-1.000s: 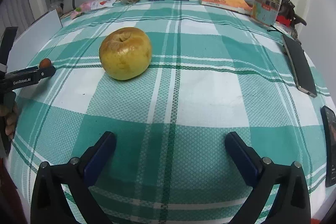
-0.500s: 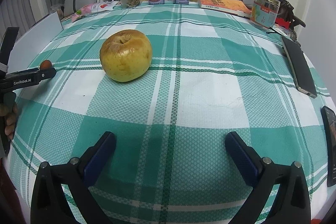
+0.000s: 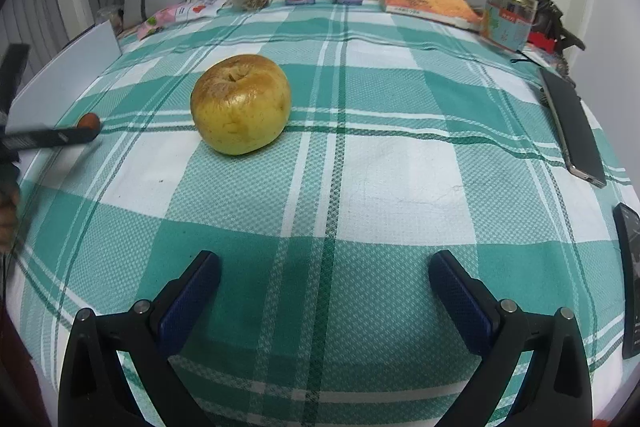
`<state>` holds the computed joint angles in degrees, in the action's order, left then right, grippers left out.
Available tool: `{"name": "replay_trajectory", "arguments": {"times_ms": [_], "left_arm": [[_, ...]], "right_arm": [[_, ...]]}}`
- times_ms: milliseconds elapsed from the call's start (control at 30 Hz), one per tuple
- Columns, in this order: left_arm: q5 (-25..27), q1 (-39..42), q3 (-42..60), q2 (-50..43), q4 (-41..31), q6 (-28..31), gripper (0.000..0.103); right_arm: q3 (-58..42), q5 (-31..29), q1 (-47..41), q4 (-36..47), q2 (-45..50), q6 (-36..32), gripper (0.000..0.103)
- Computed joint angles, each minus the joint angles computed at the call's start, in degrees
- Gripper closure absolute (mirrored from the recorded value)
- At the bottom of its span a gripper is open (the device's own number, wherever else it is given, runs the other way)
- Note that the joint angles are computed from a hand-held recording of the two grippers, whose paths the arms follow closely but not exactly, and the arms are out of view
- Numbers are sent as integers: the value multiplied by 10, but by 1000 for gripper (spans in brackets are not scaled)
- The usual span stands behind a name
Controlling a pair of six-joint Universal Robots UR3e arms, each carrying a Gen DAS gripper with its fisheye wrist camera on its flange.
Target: Organize fruits
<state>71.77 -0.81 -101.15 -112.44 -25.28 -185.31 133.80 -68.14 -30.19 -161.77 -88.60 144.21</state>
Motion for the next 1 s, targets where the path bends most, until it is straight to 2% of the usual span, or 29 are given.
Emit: {"name": "replay_trajectory", "arguments": {"times_ms": [33,100,200,233,267,300,333,367,400,433,467,533,600,633,667,733,800,900,1000], "left_arm": [[-7,9,-12,13,-2,4,7],[24,-9,-1,11,-7,23,7],[108,-74,76,-45,-25,34,8],[123,-86,96,-58,-28,27,12],[134,-92,116,-72,-38,20,34],[145,-98,142,-87,-59,9,45],[178,-112,158,-97,-59,-5,59],[175,-108,151,-92,-59,-4,72],[175,-107,155,-92,-64,-8,73],[166,-102,150,-83,-70,-14,74],[158,-97,140,-74,-70,-16,75],[134,-84,109,-34,-77,-27,75],[60,-43,46,46,-81,-36,75],[18,-15,17,106,-99,-59,75],[-18,11,-5,149,-114,-46,75],[-71,82,-27,267,-193,-27,75],[-117,186,-22,371,-298,35,75],[-142,334,14,427,-428,116,75],[-110,433,12,399,-442,162,75]], "right_arm": [[-21,12,-2,36,-1,3,0],[-63,58,-8,94,1,5,0],[-150,46,43,118,43,19,0],[-184,42,60,132,61,23,0],[-217,40,72,151,78,25,0],[-265,33,88,178,106,33,0],[-300,28,101,202,128,39,0],[-329,25,110,220,147,43,0],[-362,24,120,244,169,43,6],[-385,24,127,260,186,41,15],[-406,13,137,276,200,43,37],[-430,4,144,297,212,50,38],[-460,14,143,361,211,57,38],[-471,28,140,389,209,59,38],[-483,51,141,425,197,57,38],[-513,89,155,482,178,51,38],[-578,129,192,545,183,60,38],[-752,178,297,630,251,94,38],[-932,209,392,682,349,131,38]]}}
